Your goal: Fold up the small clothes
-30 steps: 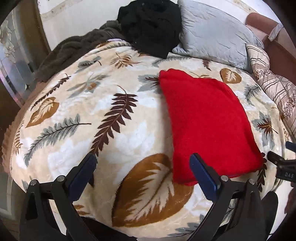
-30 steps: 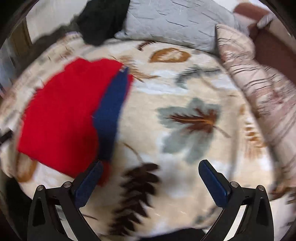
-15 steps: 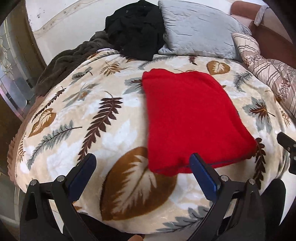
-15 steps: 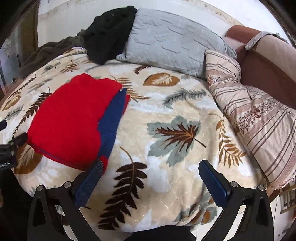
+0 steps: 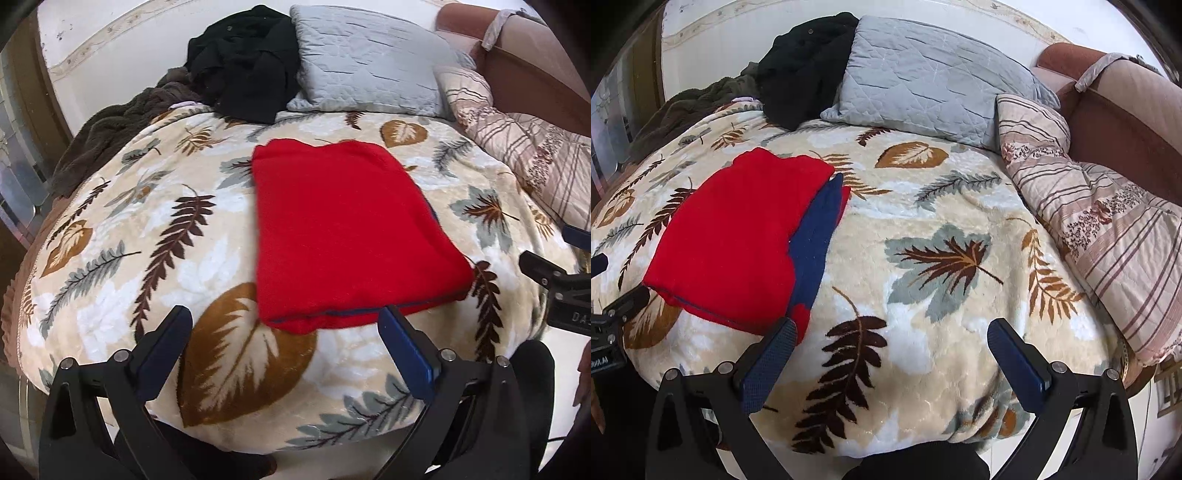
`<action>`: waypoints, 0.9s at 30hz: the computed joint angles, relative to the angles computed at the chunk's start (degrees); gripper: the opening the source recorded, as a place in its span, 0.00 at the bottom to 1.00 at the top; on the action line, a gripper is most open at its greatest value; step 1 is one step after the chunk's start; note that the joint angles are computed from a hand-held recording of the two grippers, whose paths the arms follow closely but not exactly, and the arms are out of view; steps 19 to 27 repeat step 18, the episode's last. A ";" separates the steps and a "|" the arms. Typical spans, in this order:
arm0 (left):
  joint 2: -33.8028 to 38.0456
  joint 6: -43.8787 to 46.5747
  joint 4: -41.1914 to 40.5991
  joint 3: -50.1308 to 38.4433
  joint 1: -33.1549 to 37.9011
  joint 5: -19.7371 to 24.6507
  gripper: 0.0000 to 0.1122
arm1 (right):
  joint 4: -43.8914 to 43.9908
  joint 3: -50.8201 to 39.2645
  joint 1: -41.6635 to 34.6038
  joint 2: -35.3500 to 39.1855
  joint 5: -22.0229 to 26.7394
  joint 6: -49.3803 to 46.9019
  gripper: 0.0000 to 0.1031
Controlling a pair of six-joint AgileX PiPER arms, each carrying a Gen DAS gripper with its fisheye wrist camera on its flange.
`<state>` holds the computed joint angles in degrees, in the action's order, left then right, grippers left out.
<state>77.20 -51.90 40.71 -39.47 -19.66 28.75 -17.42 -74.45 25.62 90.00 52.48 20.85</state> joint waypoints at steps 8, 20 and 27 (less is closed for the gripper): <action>-0.23 5.69 -7.31 0.66 0.11 -2.35 0.90 | 1.21 0.08 -0.67 -0.25 0.53 0.10 1.00; 0.66 4.75 -7.38 -0.35 -2.80 -0.46 0.90 | 2.61 0.29 -1.92 -0.20 0.81 -0.50 1.00; 0.66 4.75 -7.38 -0.35 -2.80 -0.46 0.90 | 2.61 0.29 -1.92 -0.20 0.81 -0.50 1.00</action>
